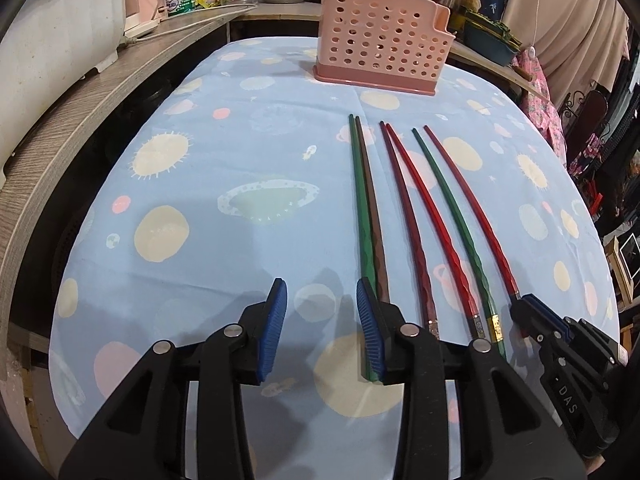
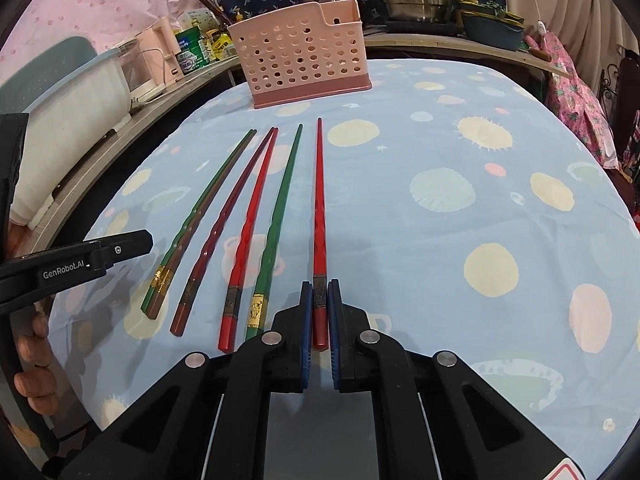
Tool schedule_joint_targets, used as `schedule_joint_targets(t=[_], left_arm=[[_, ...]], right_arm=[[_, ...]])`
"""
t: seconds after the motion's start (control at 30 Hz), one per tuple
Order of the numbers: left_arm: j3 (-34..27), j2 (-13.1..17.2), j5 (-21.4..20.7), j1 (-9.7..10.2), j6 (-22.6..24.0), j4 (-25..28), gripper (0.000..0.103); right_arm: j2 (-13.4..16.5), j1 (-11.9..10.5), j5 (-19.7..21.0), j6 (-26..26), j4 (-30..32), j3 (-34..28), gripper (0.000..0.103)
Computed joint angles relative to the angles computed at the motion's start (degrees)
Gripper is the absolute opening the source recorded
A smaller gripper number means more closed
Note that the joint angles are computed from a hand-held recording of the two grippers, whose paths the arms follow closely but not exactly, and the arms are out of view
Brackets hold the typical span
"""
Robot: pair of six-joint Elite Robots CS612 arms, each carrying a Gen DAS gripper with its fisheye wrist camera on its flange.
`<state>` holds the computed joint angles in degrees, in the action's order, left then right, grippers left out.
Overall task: Organize utensils
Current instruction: 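Close the left tool on the green chopstick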
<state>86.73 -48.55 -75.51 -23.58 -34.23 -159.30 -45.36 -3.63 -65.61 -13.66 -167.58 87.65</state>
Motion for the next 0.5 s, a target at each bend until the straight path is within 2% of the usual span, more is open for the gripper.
schedule_joint_targets(t=[0.5], left_arm=[[-0.2, 0.4, -1.3, -0.46, 0.7, 0.5, 0.035]], right_arm=[[0.0, -0.2, 0.6, 0.4, 0.1, 0.0, 0.007]])
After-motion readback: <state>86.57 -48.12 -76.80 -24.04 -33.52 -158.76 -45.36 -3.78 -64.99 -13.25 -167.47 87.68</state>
